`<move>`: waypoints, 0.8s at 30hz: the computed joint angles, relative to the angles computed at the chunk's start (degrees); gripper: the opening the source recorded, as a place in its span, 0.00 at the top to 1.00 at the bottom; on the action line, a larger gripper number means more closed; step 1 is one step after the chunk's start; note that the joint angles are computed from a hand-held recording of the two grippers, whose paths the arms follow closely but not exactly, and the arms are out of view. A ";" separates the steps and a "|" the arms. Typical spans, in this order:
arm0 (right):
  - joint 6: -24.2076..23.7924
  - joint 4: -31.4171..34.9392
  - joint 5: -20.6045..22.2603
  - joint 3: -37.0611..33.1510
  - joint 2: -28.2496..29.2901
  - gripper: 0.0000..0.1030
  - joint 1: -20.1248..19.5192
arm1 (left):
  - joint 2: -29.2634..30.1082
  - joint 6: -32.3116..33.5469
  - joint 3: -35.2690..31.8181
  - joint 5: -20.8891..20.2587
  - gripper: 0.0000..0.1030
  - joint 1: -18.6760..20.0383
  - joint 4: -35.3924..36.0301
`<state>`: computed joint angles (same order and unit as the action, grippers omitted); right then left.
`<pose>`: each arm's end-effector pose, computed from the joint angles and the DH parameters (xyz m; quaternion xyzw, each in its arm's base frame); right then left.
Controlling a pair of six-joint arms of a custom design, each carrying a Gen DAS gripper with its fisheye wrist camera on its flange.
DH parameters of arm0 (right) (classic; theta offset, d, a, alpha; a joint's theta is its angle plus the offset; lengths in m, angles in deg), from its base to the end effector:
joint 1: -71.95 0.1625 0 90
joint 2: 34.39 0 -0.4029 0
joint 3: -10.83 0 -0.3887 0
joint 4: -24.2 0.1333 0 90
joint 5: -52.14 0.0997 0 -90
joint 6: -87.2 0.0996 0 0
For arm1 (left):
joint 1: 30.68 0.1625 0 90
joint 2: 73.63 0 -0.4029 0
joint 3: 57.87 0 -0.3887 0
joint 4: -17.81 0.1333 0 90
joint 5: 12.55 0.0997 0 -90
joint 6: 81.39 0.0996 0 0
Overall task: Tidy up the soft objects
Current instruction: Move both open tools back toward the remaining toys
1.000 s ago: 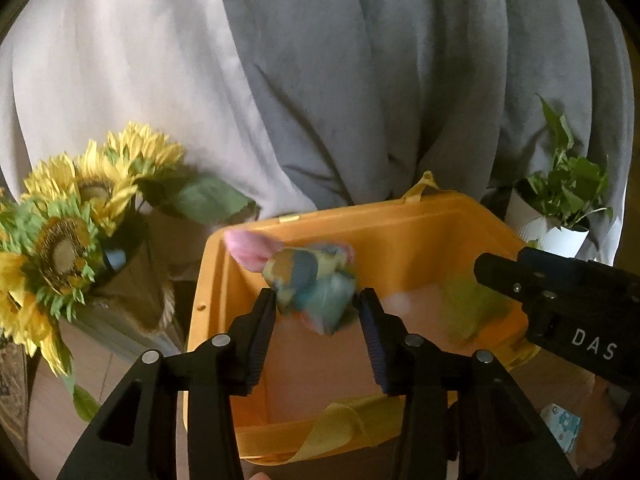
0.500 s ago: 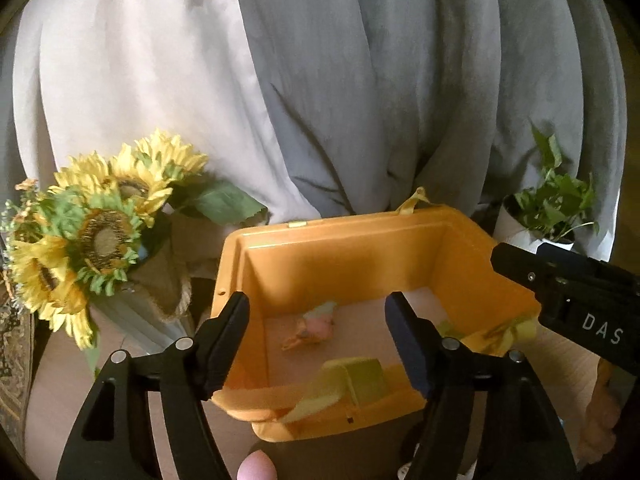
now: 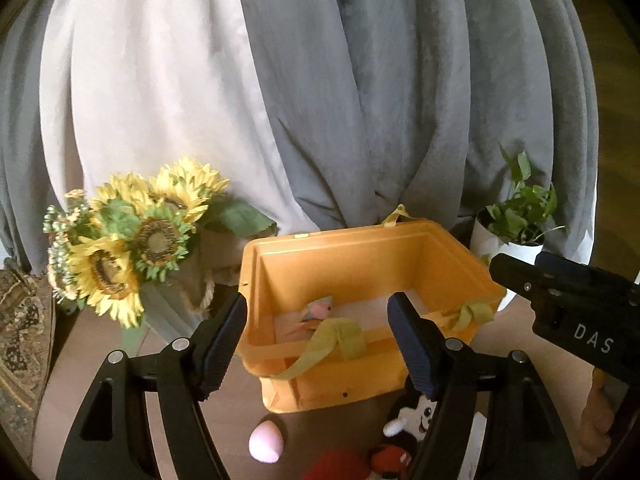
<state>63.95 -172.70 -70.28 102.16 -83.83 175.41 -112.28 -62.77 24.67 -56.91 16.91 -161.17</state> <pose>0.2336 -0.6327 0.2639 0.1126 -0.8159 0.4940 0.2786 -0.3309 -0.6655 0.1661 0.3041 0.8089 -0.4196 0.2777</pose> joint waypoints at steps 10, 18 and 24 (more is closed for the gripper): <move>0.56 -3.14 -1.94 6.71 -2.48 0.35 2.08 | -5.59 -2.21 8.97 2.32 0.29 -2.03 -1.51; 2.03 -4.12 -4.61 11.41 -3.45 0.35 3.36 | -9.73 -5.74 15.24 2.21 0.29 -2.25 0.42; 3.93 -4.45 -6.65 14.10 -3.49 0.35 3.95 | -11.88 -7.90 18.58 1.47 0.29 -1.90 2.51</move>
